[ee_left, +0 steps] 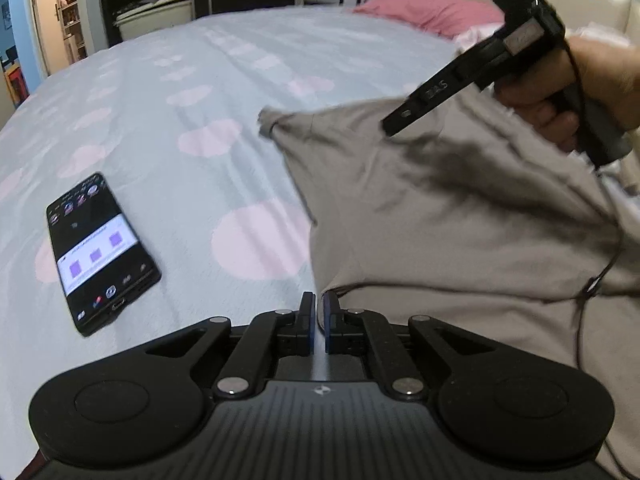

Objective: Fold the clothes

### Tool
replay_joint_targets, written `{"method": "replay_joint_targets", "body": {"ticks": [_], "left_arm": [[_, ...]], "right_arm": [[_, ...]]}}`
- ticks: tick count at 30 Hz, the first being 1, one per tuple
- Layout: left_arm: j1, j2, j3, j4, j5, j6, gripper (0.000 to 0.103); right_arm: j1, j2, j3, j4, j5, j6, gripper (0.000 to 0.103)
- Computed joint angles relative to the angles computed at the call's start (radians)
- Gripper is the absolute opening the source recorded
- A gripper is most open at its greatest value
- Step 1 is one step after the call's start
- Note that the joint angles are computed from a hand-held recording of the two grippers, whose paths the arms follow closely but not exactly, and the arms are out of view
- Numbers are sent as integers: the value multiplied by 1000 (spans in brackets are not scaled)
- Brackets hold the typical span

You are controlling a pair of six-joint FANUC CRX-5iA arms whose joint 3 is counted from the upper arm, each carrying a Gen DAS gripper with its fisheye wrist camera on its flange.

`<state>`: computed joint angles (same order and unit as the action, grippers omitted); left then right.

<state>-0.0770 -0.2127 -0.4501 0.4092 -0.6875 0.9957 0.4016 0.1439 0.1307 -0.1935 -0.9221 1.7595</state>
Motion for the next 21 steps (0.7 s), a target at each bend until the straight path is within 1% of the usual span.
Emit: {"method": "replay_joint_targets", "body": {"ticks": [1, 2, 5, 6, 11, 12, 13, 14, 15, 16, 18, 21], "left_arm": [[6, -9, -16, 42, 14, -40, 3], [12, -18, -32, 84, 28, -81, 3], [25, -20, -34, 144, 38, -113, 3], [27, -18, -32, 154, 43, -111, 3], [23, 11, -16, 181, 57, -88, 3], [17, 19, -14, 179, 53, -90, 3], [12, 27, -12, 176, 50, -91, 3], [6, 36, -9, 173, 46, -93, 3], [0, 45, -3, 161, 36, -88, 3], [-6, 56, 5, 142, 21, -80, 3], [-16, 69, 23, 78, -3, -42, 3], [-7, 62, 15, 76, -10, -38, 3]], "right_arm": [[-3, -8, 3, -27, 4, 30, 34], [-3, -14, 7, -48, 10, 56, 40], [16, -10, 31, -79, 32, 106, 41], [25, 0, 43, -77, 36, 105, 39], [63, 79, 119, -45, 18, 97, 39], [74, 98, 133, -26, 5, 102, 36], [84, 116, 148, -7, -9, 108, 21], [94, 136, 163, 12, -27, 114, 10], [100, 153, 176, 32, -42, 115, 2], [100, 163, 183, 44, -40, 102, 2], [75, 174, 201, 27, -25, 51, 2], [47, 184, 203, 39, 13, -50, 1]]}}
